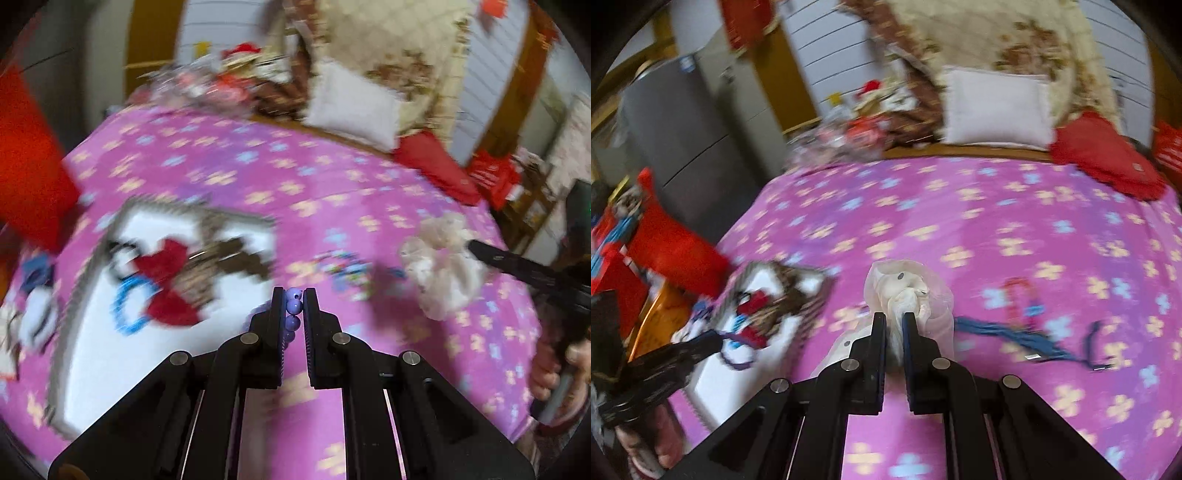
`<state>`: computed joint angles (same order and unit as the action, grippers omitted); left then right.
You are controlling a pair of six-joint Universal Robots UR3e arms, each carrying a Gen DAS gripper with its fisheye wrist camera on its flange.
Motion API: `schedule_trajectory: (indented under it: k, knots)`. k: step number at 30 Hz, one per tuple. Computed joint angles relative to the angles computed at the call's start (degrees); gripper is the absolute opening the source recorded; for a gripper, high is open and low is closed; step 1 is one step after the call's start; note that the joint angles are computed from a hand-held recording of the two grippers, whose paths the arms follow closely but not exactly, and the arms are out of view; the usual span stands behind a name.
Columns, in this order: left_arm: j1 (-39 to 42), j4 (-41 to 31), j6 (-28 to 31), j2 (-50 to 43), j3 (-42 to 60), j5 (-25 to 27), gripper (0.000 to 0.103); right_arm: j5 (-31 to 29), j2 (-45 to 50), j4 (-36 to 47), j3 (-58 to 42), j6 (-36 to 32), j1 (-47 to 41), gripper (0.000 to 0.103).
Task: Organize jewelry
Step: 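Carry the purple bracelet and white scrunchie into the tray and open both tools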
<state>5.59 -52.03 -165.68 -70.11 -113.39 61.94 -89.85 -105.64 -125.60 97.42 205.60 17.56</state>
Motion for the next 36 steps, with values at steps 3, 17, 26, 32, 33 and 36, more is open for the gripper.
schedule_trajectory:
  k: [3,17,26,32,33,36]
  knots:
    - [8.9,-4.0,4.1,0.9,-3.0,-0.2,0.008,-1.1,10.5,-2.2,-8.0,3.2,7.8,0.008]
    - [17.7,-0.3,3.4,-9.0,-4.3,10.0,0.008,2.5,47.8,2.0,-41.3,6.8,22.1,0.008]
    - [15.4,0.9,-0.2,-15.5,-0.5,12.1,0.008,2.4,55.1,7.2,-48.5,6.4,22.5,0.008]
    - [12.3,4.3,-3.8,-21.7,3.9,14.8,0.008,-0.3,63.8,15.7,-64.6,6.2,21.9,0.008]
    - [11.5,5.7,-4.6,-22.8,4.6,15.8,0.008,-1.6,66.3,18.4,-69.6,6.1,21.9,0.008]
    - [10.7,7.4,-5.1,-23.6,5.1,17.4,0.008,-1.5,66.8,18.6,-70.6,6.4,21.6,0.008]
